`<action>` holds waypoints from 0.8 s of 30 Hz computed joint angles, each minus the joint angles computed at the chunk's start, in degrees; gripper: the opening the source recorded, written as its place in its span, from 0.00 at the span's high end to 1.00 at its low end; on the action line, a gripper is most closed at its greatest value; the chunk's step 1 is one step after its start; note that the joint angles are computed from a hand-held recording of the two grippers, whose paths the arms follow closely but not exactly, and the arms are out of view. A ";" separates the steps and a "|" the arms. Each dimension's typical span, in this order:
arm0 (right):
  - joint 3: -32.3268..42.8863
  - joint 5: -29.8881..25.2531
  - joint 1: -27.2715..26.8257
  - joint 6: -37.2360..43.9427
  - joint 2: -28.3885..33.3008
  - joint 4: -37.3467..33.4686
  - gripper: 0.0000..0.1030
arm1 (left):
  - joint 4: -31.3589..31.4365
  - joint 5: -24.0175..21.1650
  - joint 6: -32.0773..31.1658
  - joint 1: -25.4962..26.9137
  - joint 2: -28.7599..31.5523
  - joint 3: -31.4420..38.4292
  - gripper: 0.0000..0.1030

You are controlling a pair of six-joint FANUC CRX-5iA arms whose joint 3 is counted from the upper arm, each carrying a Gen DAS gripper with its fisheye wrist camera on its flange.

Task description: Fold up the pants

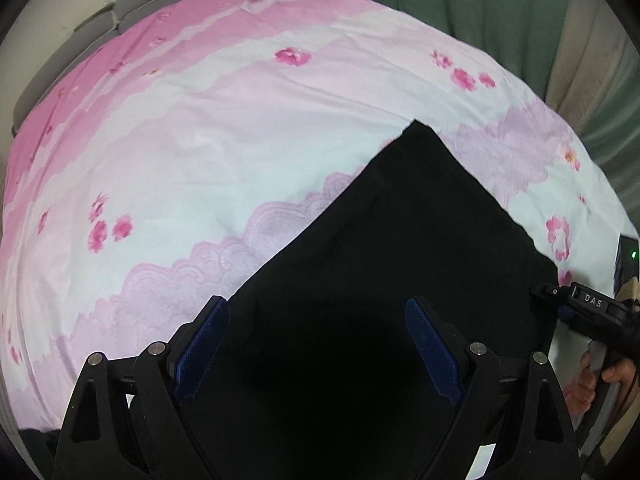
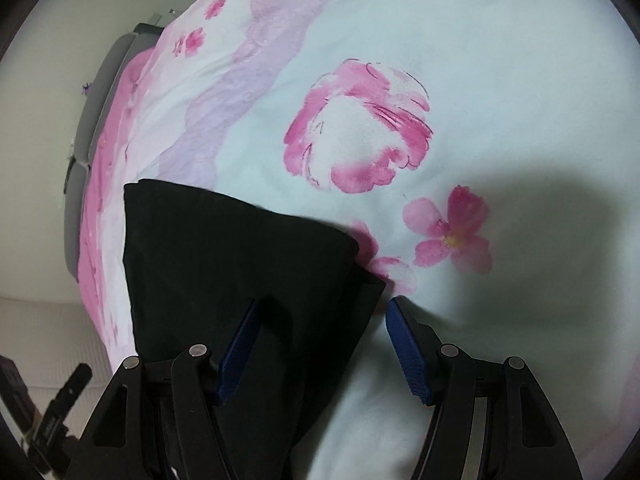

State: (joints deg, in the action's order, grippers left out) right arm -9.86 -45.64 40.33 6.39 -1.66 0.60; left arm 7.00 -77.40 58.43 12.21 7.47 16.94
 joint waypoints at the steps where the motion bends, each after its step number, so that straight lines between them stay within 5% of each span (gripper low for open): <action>1: 0.74 -0.82 0.01 0.73 0.64 -0.06 0.45 | -0.25 0.03 -0.50 -0.20 0.41 0.25 0.12; 2: 2.60 -3.62 0.16 2.47 1.89 0.27 0.67 | -0.38 0.06 -0.93 -0.44 1.01 0.76 0.12; 4: 3.92 -4.02 -0.60 8.00 2.67 -2.33 0.87 | 0.04 -0.31 -2.21 -0.91 2.64 2.41 0.12; 6: 3.97 -3.57 -1.82 9.07 2.22 -5.15 0.89 | 0.96 -0.44 -3.81 -1.40 4.52 4.36 0.12; 11: 1.94 -7.04 -0.18 4.77 -0.42 0.86 0.91 | 3.06 -4.40 -8.48 -4.33 13.81 14.78 0.12; 19: 2.86 -8.33 -0.49 8.54 0.11 -0.69 0.90 | 5.90 -16.68 -11.86 -10.25 30.72 35.90 0.14; 24: 1.30 -5.94 -1.02 8.56 -0.83 -1.78 0.90 | 4.15 -24.39 -10.34 -12.12 39.88 48.91 0.35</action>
State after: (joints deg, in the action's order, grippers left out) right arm -8.56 -51.58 39.31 14.95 -2.49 -1.18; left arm 11.15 -101.79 48.09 0.09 47.35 65.85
